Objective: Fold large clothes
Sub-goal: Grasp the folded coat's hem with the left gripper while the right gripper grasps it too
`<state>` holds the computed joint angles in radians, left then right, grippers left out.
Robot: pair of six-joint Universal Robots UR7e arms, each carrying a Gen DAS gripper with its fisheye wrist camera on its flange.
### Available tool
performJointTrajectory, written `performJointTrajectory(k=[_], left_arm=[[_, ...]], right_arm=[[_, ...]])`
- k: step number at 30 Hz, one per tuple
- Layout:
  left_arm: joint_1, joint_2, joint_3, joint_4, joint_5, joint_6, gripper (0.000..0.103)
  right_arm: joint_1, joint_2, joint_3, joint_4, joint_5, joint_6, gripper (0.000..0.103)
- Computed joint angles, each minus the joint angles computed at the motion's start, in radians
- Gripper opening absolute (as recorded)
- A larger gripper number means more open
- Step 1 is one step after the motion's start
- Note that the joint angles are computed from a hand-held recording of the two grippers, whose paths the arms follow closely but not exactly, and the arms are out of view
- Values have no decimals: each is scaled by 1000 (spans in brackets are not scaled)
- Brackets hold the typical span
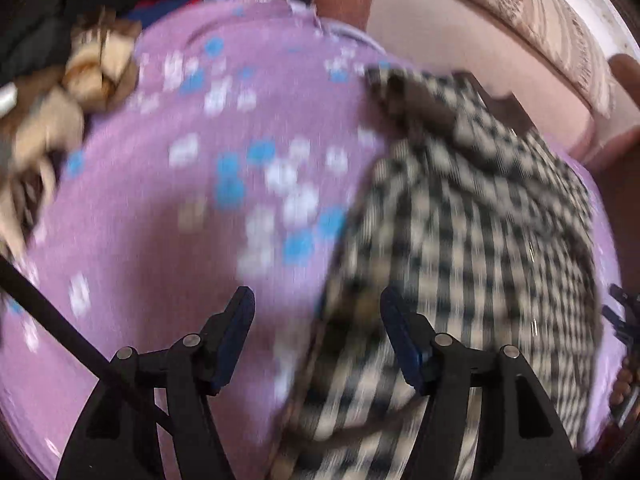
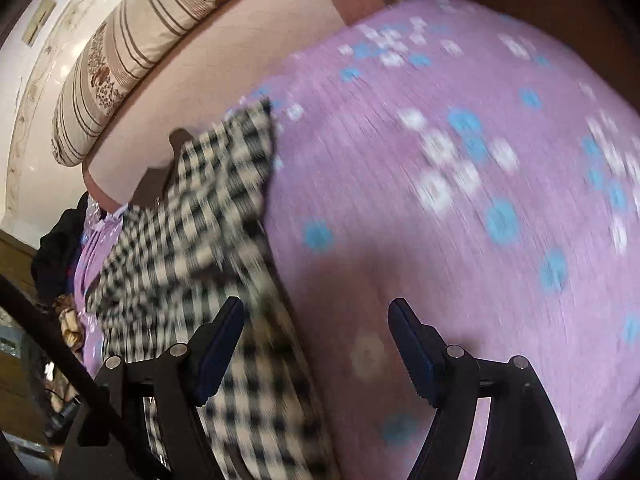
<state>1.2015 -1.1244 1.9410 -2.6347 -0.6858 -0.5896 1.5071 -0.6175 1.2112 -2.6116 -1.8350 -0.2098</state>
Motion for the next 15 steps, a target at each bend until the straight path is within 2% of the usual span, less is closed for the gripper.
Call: performJointTrajectory(k=[2,4,6,9,11,15], left_arm=[[-2,-27,65,-47,-48,13,64],[-19,-40,116,-103,-44,49,64],[-26,-64,162,-147,-106,64,64],[-34,-94,223,-214,-193,84,52],[-33,-115,262,-258,-257,83,38],[-29,-155,359,-389,-369,59,37]], right_arm=[[-21,-44,72,8,29,-4,78],[-36,-93,155,-13,75,-31,78],[-56,-143,219,39,150,-35,78],[-92,-197,296,106,261,-52,78],[-120,-235,365,127,344,-58,78],[-162,-291,468,152,458,-62,77]])
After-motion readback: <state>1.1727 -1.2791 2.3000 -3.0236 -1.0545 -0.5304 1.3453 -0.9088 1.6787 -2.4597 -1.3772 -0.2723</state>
